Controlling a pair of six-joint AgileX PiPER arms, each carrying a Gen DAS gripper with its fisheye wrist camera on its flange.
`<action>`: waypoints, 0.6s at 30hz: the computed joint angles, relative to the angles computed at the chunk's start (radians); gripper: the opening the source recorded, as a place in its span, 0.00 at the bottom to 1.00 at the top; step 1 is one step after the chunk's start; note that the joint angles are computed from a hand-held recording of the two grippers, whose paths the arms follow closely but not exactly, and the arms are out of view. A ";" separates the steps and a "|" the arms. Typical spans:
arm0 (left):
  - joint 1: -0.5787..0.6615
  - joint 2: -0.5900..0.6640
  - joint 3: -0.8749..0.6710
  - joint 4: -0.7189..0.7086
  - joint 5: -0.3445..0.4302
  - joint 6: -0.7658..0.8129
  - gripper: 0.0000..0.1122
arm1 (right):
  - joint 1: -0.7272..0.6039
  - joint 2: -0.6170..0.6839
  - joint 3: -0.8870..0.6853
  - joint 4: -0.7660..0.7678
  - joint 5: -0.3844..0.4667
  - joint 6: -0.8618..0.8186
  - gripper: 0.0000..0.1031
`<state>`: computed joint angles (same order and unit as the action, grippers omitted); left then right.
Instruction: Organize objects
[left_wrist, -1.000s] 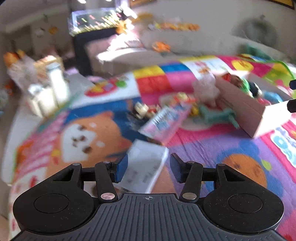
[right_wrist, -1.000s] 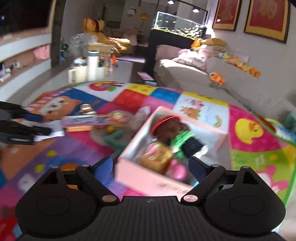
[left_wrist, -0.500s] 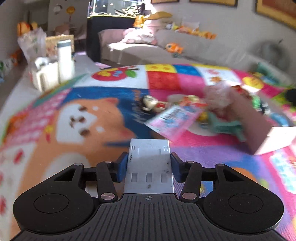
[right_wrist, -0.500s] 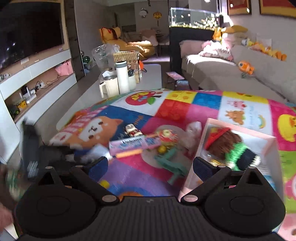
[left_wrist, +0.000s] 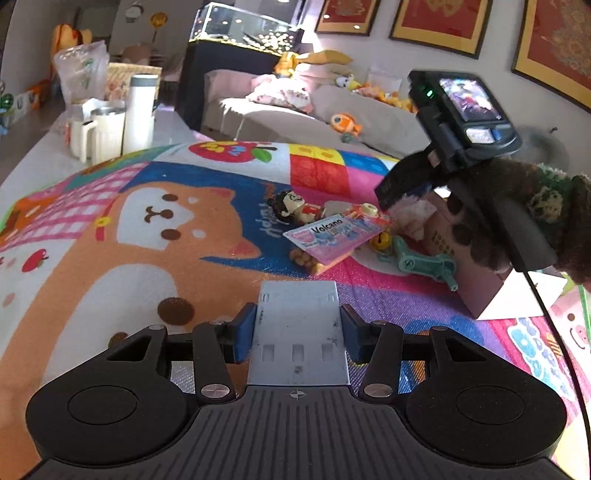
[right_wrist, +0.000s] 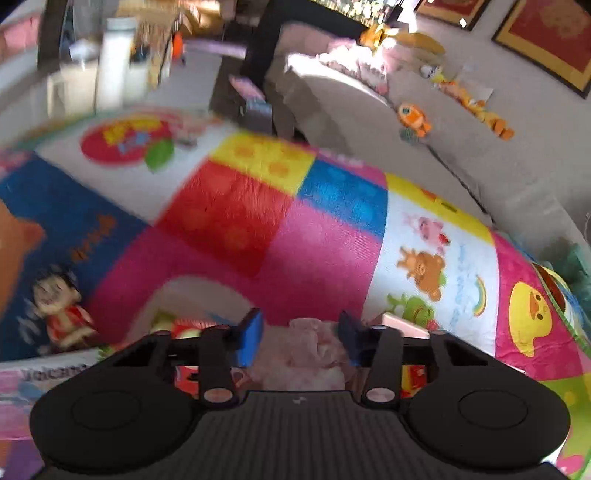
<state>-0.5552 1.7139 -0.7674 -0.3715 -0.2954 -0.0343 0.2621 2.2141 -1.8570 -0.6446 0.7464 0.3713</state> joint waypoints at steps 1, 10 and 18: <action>0.002 -0.001 0.003 0.018 -0.003 -0.022 0.47 | 0.001 0.006 -0.015 0.029 0.023 -0.029 0.22; 0.009 -0.003 0.008 0.071 -0.008 -0.093 0.47 | -0.108 -0.237 0.252 0.578 0.037 -0.370 0.19; 0.013 -0.006 0.018 0.102 -0.017 -0.144 0.47 | -0.158 -0.482 0.541 0.968 0.151 -0.745 0.20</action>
